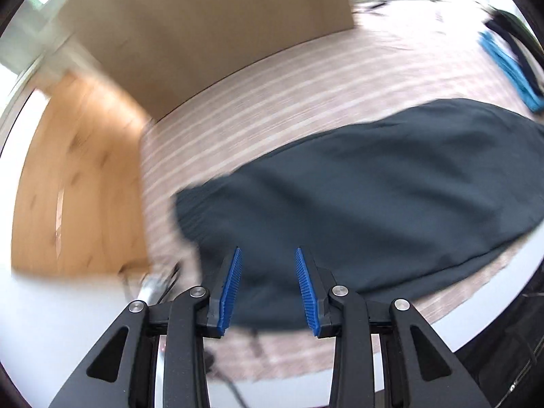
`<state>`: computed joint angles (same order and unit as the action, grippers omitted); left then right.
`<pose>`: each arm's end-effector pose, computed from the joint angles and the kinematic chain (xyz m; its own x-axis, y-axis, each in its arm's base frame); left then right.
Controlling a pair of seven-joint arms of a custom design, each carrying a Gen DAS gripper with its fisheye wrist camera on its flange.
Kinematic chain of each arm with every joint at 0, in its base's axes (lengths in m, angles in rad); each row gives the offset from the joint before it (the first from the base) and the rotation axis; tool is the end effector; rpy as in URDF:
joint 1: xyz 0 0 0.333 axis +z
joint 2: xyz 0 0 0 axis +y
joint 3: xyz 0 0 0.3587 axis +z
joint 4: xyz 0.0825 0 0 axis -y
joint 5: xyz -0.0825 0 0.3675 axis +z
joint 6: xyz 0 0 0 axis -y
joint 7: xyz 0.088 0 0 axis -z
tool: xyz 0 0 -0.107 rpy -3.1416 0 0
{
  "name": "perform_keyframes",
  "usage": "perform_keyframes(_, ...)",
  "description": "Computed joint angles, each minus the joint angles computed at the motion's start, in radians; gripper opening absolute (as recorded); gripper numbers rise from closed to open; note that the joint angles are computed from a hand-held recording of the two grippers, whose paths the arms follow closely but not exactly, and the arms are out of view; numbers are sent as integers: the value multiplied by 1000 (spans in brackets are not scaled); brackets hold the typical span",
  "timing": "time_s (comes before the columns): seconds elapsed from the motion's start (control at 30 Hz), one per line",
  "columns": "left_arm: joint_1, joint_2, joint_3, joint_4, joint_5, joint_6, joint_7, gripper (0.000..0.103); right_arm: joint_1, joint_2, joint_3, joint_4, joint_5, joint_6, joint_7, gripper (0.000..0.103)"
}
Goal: Fold clothes
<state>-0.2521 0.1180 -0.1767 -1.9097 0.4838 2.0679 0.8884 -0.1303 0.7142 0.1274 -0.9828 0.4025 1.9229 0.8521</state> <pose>0.5437 -0.2175 0.4939 0.0695 -0.9477 -0.3116 -0.9682 0.0111 -0.2499 0.7820 -0.0138 0.5114 0.5767 -0.7853 -0.2251 -0.7772 -0.4425 -0.4475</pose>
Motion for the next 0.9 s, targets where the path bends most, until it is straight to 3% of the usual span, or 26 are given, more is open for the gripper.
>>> perform_keyframes(0.13,46,-156,12,-191,-27,24,-88,34,101,-43,58,-70,2,-14,-67,40)
perform_keyframes(0.23,96,-254,10,-343,-82,144,-126,34,194,-72,97,-156,18,0,-127,41)
perform_keyframes(0.33,145,-253,9,-412,-124,269,-116,34,299,-54,121,-201,12,5,-149,41)
perform_keyframes(0.47,186,-191,13,-380,-128,341,-57,36,416,-56,116,-298,-54,58,-169,41)
perform_keyframes(0.53,200,-145,22,-346,-100,366,-20,43,455,-67,109,-351,-82,100,-147,41)
perform_keyframes(0.67,213,-88,48,-305,-122,409,97,47,488,-68,122,-398,-94,150,-114,41)
perform_keyframes(0.8,218,-21,66,-254,-181,399,232,49,526,-69,129,-430,-125,221,-89,41)
perform_keyframes(0.87,218,5,69,-235,-231,398,304,42,545,-65,135,-438,-144,253,-82,41)
perform_keyframes(0.9,215,12,69,-228,-247,395,331,28,559,-61,133,-442,-160,277,-76,41)
